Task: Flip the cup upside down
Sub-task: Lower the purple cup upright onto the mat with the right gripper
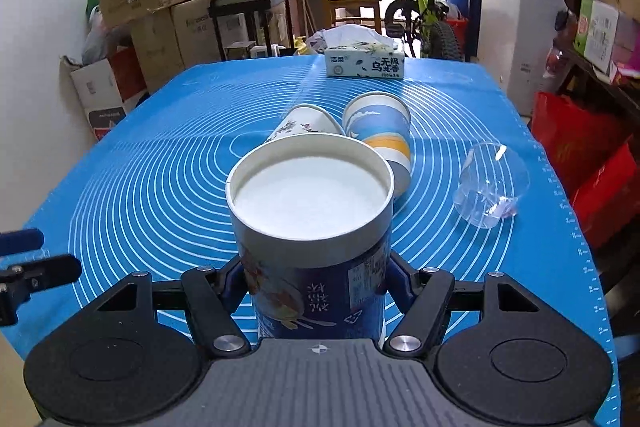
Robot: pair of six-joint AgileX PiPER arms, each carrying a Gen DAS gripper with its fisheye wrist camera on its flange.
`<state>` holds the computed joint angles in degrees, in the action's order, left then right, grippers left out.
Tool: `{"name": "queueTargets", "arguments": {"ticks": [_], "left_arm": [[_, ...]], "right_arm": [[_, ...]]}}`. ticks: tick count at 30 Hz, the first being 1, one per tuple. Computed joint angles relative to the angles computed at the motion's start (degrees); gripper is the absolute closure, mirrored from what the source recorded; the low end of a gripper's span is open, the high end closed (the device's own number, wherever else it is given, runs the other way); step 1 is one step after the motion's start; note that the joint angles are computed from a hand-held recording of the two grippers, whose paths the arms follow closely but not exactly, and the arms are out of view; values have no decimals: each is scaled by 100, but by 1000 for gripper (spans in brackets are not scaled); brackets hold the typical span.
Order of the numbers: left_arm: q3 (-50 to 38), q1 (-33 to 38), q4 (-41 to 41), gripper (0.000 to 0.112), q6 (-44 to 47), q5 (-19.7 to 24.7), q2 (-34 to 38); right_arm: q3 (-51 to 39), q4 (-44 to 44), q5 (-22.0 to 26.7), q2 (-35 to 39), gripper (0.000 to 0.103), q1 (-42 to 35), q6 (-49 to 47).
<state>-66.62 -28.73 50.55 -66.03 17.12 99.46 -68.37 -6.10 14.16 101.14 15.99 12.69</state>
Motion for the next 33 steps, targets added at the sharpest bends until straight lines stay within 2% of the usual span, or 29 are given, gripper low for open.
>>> {"name": "queueTargets", "arguments": {"ticks": [3,6,9,15,16,17,19,23,27,33], "left_arm": [[-18,-15,38,29,-19,18,14],[-14,-11,31,29,-17,9,15],[-14,-13,35,29,-18,15,15],[-85,-47,82,29,-52,83,56],[-103,-55,76,29,-51,104,66],[-114,-67,79,29,-63,125,68],[-128,-95,95,29,-76,170,59],[-116,-255,249,29,-218,456,-2],[78,-368,330,29,-455,528,-179],[395,-659,551,29,-741,760,-475]], "right_arm": [[148,-977,-58,-105,37,160,848],[163,-1390,-58,-113,36,225,1259],[136,-1850,-11,-75,29,286,1626],[289,-1941,-172,-164,21,306,1751],[338,-2086,-202,-211,15,319,1914],[407,-2341,-237,-275,7,341,2187],[620,-3244,-336,-458,0,403,3108],[994,-4414,-245,-848,0,556,4339],[1439,-4539,-209,-1339,0,644,4678],[1990,-4090,-63,-2053,0,760,4684]]}}
